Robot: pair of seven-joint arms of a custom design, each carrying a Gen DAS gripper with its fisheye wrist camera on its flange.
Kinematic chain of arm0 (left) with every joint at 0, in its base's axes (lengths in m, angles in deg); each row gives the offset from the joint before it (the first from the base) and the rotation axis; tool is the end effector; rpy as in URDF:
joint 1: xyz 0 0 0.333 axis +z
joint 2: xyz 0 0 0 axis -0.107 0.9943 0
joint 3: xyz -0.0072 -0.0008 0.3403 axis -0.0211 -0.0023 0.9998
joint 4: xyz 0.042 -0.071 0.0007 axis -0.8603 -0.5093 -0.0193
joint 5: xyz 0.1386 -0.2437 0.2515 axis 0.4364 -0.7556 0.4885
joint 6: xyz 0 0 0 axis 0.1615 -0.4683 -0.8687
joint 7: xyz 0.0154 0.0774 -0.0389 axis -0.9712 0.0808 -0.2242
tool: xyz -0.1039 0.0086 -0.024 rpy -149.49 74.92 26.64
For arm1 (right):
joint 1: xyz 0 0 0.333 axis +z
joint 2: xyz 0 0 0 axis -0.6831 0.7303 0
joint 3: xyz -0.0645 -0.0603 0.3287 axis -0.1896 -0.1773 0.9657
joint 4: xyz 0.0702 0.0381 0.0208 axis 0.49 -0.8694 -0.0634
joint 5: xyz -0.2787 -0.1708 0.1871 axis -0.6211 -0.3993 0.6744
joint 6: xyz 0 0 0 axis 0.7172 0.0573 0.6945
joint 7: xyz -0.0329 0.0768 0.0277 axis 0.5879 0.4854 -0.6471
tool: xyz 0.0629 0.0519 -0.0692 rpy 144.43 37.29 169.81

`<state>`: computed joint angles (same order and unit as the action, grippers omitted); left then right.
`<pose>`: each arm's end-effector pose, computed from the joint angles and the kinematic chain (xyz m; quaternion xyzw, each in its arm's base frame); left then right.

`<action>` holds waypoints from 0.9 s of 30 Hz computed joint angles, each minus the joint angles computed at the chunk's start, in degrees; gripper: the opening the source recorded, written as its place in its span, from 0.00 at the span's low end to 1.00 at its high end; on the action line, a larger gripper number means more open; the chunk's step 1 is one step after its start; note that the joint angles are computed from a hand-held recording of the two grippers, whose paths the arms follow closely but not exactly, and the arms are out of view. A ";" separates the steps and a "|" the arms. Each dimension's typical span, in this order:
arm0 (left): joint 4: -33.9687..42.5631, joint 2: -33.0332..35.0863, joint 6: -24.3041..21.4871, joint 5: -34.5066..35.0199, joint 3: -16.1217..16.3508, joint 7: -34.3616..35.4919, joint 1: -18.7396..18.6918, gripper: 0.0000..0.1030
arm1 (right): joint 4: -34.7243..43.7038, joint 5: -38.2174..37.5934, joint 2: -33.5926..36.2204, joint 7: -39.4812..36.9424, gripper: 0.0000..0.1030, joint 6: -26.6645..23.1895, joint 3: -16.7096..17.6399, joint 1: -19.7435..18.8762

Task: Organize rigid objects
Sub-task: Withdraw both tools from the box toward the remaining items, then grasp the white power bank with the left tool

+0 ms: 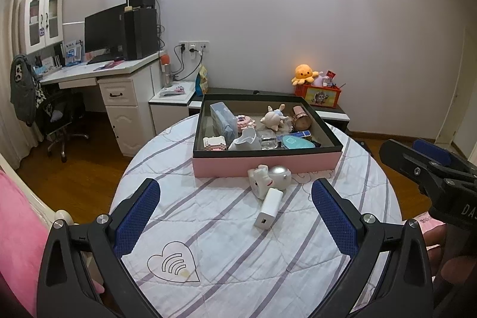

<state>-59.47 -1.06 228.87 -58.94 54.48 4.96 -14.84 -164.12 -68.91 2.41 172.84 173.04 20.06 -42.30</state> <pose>0.5209 -0.2236 0.5822 -0.5436 0.6889 -0.3949 0.2719 0.5021 0.0545 0.6015 -0.5874 0.6369 -0.2984 0.4003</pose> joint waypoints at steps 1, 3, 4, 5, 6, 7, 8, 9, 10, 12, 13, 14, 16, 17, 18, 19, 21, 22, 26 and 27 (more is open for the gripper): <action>-0.14 -0.07 0.02 0.04 -0.02 0.02 -0.03 1.00 | -0.09 0.07 -0.10 -0.19 1.00 -0.06 -0.19 0.15; -0.31 -0.26 -0.15 0.26 -0.08 -0.02 -0.03 1.00 | -0.14 0.29 -0.17 -0.47 1.00 -0.25 -0.49 0.40; -0.36 -0.31 -0.23 0.54 -0.15 -0.22 -0.01 1.00 | -0.05 0.55 -0.09 -0.71 1.00 -0.37 -0.74 0.64; -0.34 -0.24 -0.27 1.14 -0.28 -0.71 0.03 1.00 | -0.08 0.56 -0.10 -0.72 1.00 -0.50 -0.75 0.57; -0.34 -0.19 -0.44 1.74 -0.37 -1.10 0.06 1.00 | -0.05 -0.13 -0.08 -0.02 1.00 -0.57 -0.01 -0.34; -0.31 -0.04 -0.74 2.28 -0.45 -1.48 0.06 1.00 | 0.01 -0.62 0.04 0.46 1.00 -0.68 0.36 -0.88; -0.32 0.13 -0.98 2.09 -0.45 -1.26 -0.10 1.00 | -0.07 -1.05 0.09 0.97 1.00 -0.84 0.60 -1.36; -0.21 0.38 -1.25 1.60 -0.44 -0.82 -0.29 1.00 | -0.12 -0.98 0.25 0.95 1.00 -0.92 0.27 -1.17; 0.11 0.79 -1.54 1.18 -0.43 -0.42 -0.47 1.00 | -0.16 -0.90 0.32 0.91 1.00 -1.21 -0.06 -1.02; 0.28 1.31 -1.94 0.40 -0.39 0.44 -0.77 1.00 | -0.20 -1.61 0.56 1.60 1.00 -1.51 0.11 -1.63; 0.43 1.65 -2.22 0.04 -0.40 0.88 -0.93 1.00 | -0.21 -1.67 0.68 1.75 1.00 -1.85 -0.13 -1.65; 0.63 2.06 -2.46 -0.56 -0.42 1.54 -1.09 1.00 | -0.16 -1.75 0.83 1.84 1.00 -2.08 -0.38 -1.62; 1.16 3.01 -3.04 -0.98 -0.42 2.24 -1.34 1.00 | 0.00 -2.23 1.25 2.38 1.00 -2.62 -0.54 -1.85; 1.37 3.42 -3.28 -1.14 -0.40 2.51 -1.44 1.00 | 0.08 -2.21 1.52 2.48 1.00 -2.95 -0.84 -1.71; 1.63 4.00 -3.64 -1.68 -0.45 3.06 -1.55 1.00 | 0.32 -2.36 1.86 2.68 1.00 -3.29 -0.99 -1.65; 1.81 4.48 -3.81 -2.63 -0.54 3.93 -1.61 1.00 | 0.43 -2.45 2.19 2.71 1.00 -3.64 -1.28 -1.50; 2.55 5.77 -4.42 -4.37 -0.73 5.54 -1.74 1.00 | 0.86 -2.27 2.87 2.47 1.00 -4.10 -1.98 -0.87; 2.93 6.36 -4.63 -4.73 -0.77 5.97 -1.84 1.00 | 1.20 -2.32 3.26 2.48 1.00 -4.33 -2.18 -0.67; 4.49 8.96 -4.40 -5.31 -0.78 7.39 -2.24 1.00 | 2.42 -1.71 4.99 1.97 1.00 -5.02 -3.44 0.44; 4.95 9.65 -4.35 -5.23 -0.73 7.58 -2.33 1.00 | 2.76 -1.76 5.43 2.11 1.00 -5.22 -3.60 0.54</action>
